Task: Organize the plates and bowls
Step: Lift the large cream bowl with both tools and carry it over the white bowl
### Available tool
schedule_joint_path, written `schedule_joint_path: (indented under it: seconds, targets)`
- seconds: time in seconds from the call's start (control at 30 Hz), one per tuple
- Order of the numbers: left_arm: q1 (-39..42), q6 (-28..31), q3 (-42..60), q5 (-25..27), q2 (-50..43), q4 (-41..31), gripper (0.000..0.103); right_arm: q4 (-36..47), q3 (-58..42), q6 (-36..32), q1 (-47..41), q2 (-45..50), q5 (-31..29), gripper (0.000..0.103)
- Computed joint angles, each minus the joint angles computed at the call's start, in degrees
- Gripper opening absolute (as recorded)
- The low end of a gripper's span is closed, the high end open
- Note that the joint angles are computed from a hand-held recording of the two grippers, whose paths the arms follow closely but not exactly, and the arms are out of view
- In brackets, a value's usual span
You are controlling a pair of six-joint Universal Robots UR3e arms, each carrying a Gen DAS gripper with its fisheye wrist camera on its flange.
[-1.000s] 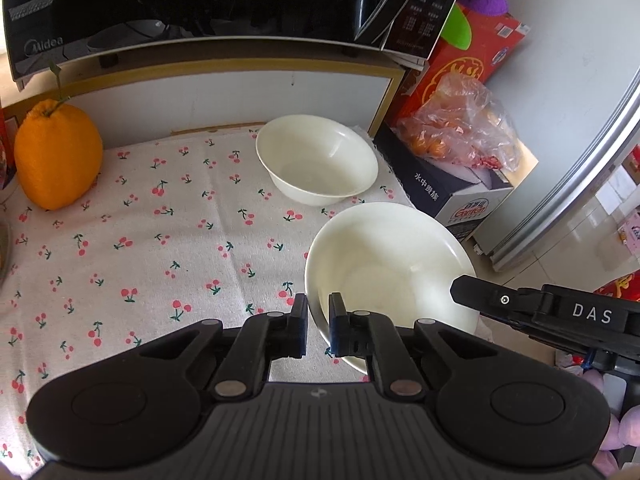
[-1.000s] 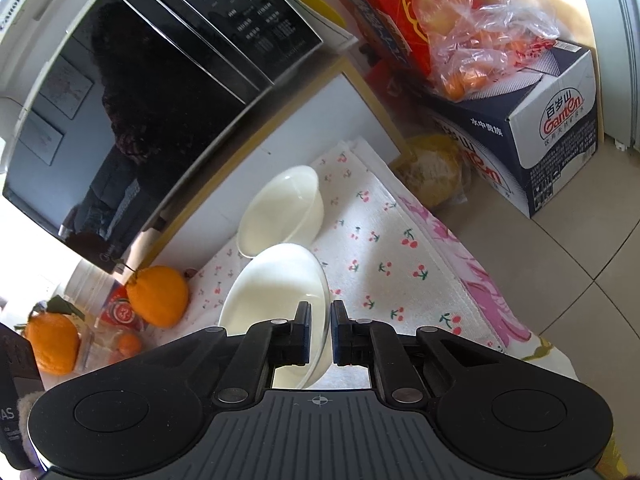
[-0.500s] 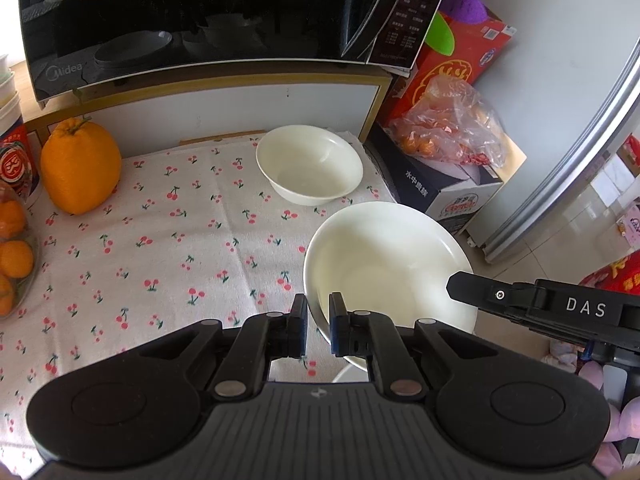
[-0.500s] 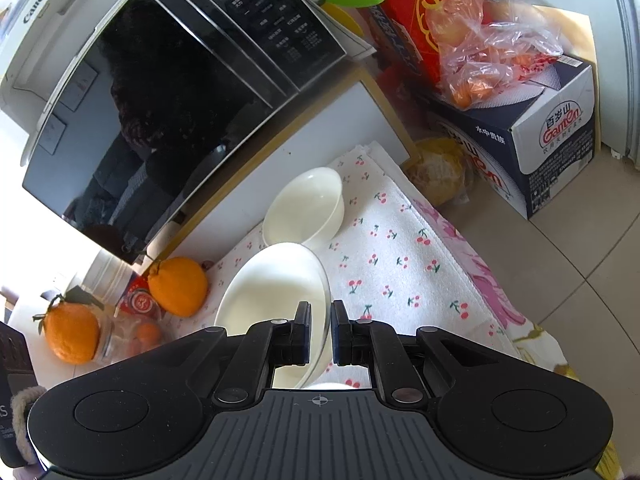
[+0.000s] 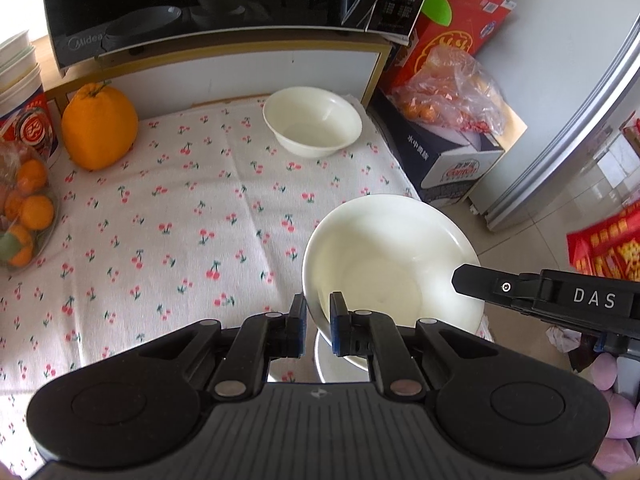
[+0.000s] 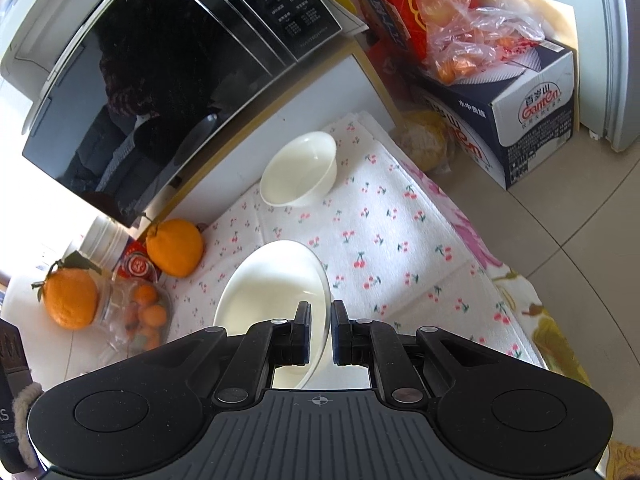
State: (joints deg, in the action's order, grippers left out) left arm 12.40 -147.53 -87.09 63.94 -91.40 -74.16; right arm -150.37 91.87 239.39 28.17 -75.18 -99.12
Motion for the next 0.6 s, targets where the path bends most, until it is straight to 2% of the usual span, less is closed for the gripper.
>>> schedule_joint_path:
  seconds: [0.3,0.6]
  targets:
    - [0.1,1.2,-1.7,1.6,2.2,-1.5,0.011,2.4,0.3,2.7,1.9,-1.0,-0.7,0.011]
    - [-1.0,1.9,-5.3,4.5,3.6,0.4,0.011,5.5,-0.6,1.7,2.9,0.0,-1.2,0.011]
